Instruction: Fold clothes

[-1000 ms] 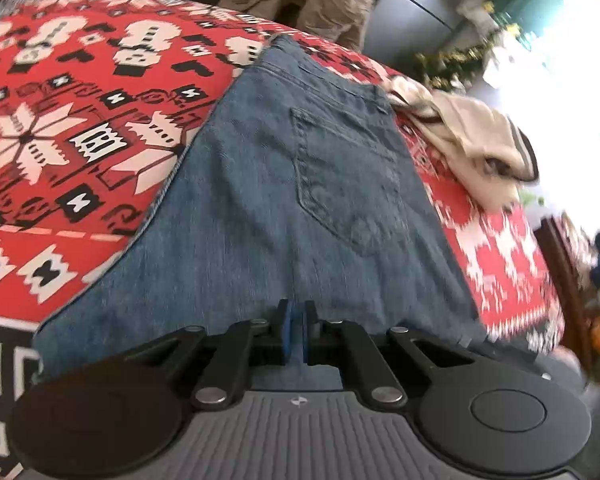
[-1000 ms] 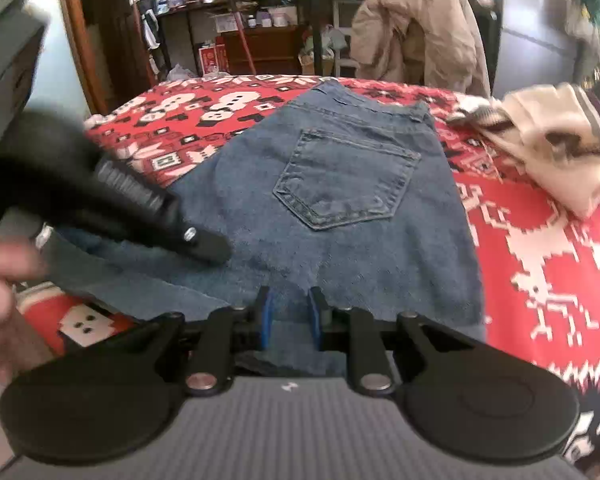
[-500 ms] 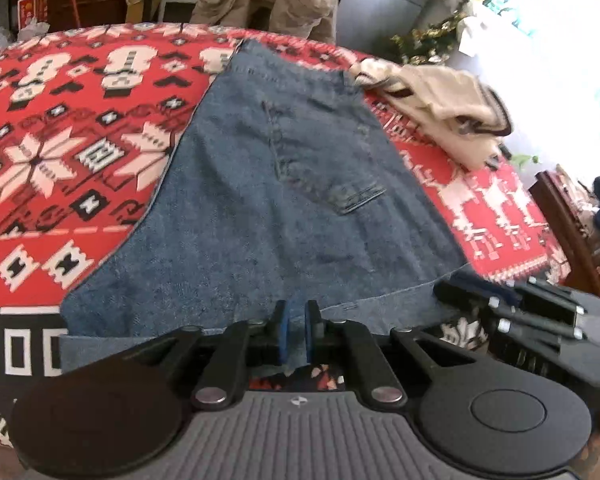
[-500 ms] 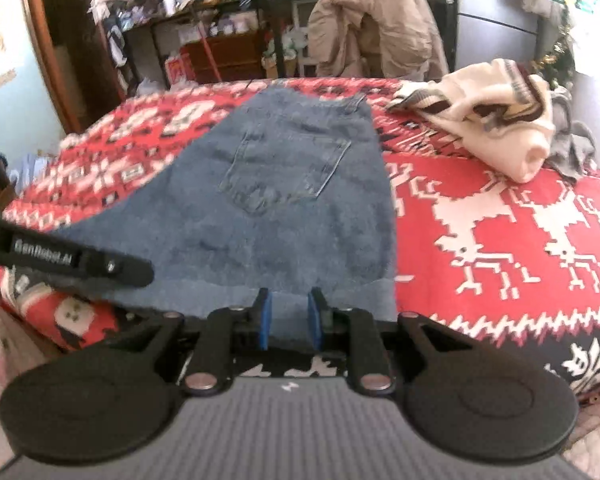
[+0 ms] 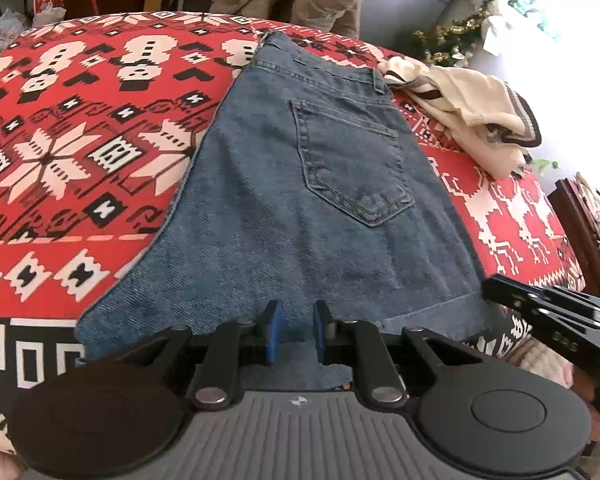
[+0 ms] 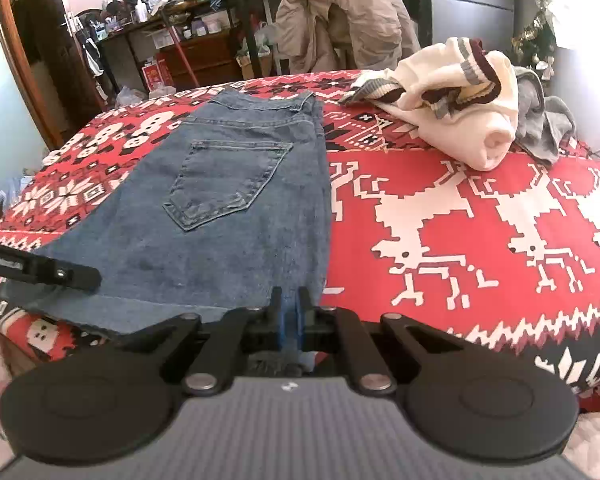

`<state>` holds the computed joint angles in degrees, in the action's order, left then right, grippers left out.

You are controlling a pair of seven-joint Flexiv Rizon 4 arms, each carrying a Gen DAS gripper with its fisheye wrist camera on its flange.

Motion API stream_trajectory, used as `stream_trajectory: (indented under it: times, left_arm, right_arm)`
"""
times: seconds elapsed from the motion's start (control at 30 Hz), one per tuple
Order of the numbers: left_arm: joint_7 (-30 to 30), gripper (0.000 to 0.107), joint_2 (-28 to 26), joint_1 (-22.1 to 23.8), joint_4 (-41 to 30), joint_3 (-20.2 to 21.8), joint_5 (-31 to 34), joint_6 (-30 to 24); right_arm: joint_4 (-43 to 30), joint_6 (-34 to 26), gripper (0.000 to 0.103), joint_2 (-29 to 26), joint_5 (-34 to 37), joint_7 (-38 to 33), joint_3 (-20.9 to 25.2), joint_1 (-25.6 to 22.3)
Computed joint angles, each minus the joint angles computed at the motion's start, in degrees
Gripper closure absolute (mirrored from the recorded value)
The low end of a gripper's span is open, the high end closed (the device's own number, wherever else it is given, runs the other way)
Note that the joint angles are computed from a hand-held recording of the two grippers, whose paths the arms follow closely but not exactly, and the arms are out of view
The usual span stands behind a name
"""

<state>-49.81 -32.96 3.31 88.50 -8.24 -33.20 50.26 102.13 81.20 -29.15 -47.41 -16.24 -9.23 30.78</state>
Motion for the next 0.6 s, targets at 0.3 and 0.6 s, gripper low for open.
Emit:
stream_trajectory:
  times: [0.3,0.6]
  left_arm:
    - [-5.63,0.034,-2.42,-3.27,-8.39,3.16,8.41,3.86]
    - [-3.88,0.017,-11.21,-3.64,-24.99,2.55,14.97,0.74]
  right_arm:
    - [-4.73,-4.21,0.062,1.14,5.19,-10.53,6.55,-4.47]
    - [-13.34,-9.32,0.002,-2.37,9.64,-20.90,6.61,-5.65]
